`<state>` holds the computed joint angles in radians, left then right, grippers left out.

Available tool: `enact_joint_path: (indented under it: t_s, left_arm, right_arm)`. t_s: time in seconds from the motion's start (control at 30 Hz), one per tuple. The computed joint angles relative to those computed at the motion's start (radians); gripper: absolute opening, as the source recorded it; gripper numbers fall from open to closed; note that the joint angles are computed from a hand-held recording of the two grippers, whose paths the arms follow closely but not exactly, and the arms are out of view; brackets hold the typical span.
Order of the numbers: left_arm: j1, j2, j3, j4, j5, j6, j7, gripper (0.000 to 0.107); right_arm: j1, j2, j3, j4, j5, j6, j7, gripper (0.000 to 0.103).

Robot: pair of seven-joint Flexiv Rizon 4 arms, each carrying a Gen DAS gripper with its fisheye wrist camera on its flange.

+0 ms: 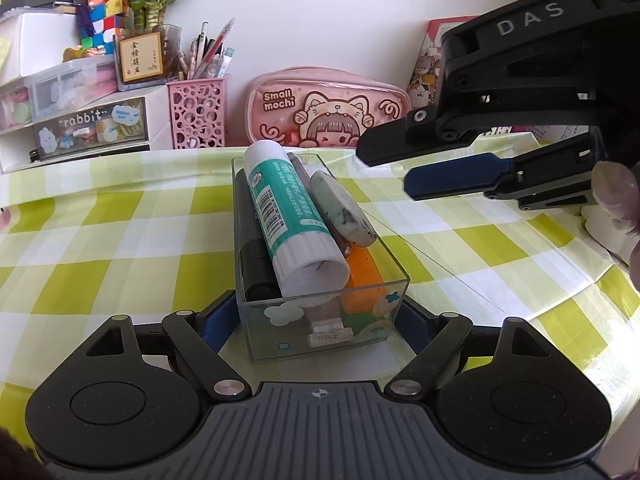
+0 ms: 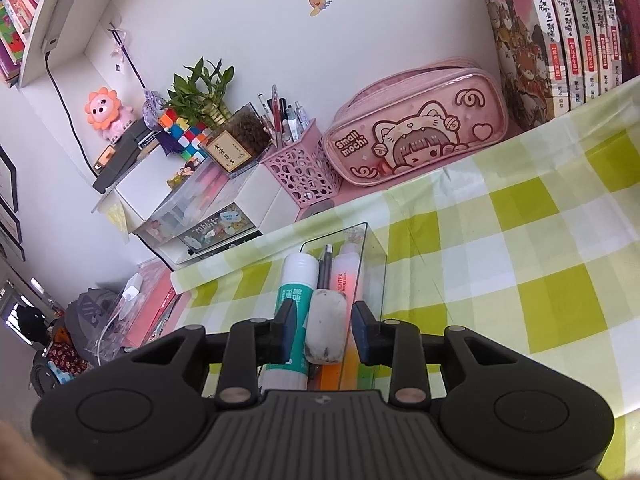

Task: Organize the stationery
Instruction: 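Lower the clear box onto the table with the left gripper and withdraw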

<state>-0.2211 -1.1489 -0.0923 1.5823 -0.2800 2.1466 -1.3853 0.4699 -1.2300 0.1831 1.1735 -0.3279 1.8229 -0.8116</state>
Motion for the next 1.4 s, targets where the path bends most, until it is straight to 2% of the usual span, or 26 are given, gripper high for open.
enact_joint_path:
  t_s: [0.17, 0.27, 0.33, 0.5, 0.7, 0.77, 0.83, 0.93, 1.07, 1.13, 1.27, 1.4]
  left_arm:
    - [-0.034, 0.008, 0.032, 0.001, -0.050, -0.022, 0.014, 0.087]
    - [-0.053, 0.023, 0.045, 0.020, -0.079, -0.033, 0.018, 0.092]
    - [-0.072, 0.048, 0.055, 0.044, -0.124, -0.073, 0.014, 0.097]
    - [-0.130, 0.108, 0.094, 0.112, -0.210, -0.107, -0.035, 0.098]
    - [-0.244, 0.164, 0.181, 0.169, -0.330, -0.134, -0.067, 0.098]
    - [-0.342, 0.170, 0.278, 0.167, -0.429, -0.206, -0.043, 0.098]
    - [-0.467, 0.150, 0.417, 0.154, -0.525, -0.279, -0.048, 0.098]
    - [-0.590, 0.119, 0.571, 0.150, -0.574, -0.345, -0.098, 0.098]
    - [-0.613, 0.135, 0.604, 0.165, -0.539, -0.368, -0.147, 0.098]
    - [-0.619, 0.141, 0.615, 0.166, -0.519, -0.389, -0.169, 0.098]
    - [-0.643, 0.134, 0.658, 0.164, -0.482, -0.420, -0.217, 0.098]
    - [-0.639, 0.140, 0.666, 0.170, -0.436, -0.418, -0.261, 0.098]
  right_arm:
    - [0.019, 0.024, -0.052, 0.037, 0.028, 0.011, -0.001, 0.071]
    - [0.045, 0.045, -0.105, 0.073, 0.064, 0.025, 0.000, 0.074]
    - [0.071, 0.067, -0.152, 0.111, 0.096, 0.030, -0.001, 0.076]
    - [0.196, 0.128, -0.332, 0.244, 0.232, 0.080, -0.020, 0.087]
    - [0.384, 0.183, -0.540, 0.400, 0.391, 0.082, -0.086, 0.087]
    - [0.451, 0.193, -0.606, 0.447, 0.443, 0.080, -0.098, 0.087]
    - [0.515, 0.197, -0.672, 0.487, 0.493, 0.074, -0.099, 0.087]
    - [0.583, 0.203, -0.744, 0.531, 0.537, 0.058, -0.093, 0.089]
    - [0.665, 0.197, -0.846, 0.571, 0.548, 0.015, -0.057, 0.096]
    - [0.686, 0.194, -0.872, 0.586, 0.532, 0.015, -0.050, 0.097]
    - [0.691, 0.202, -0.874, 0.599, 0.513, 0.035, -0.054, 0.098]
    - [0.691, 0.201, -0.871, 0.598, 0.511, 0.034, -0.061, 0.098]
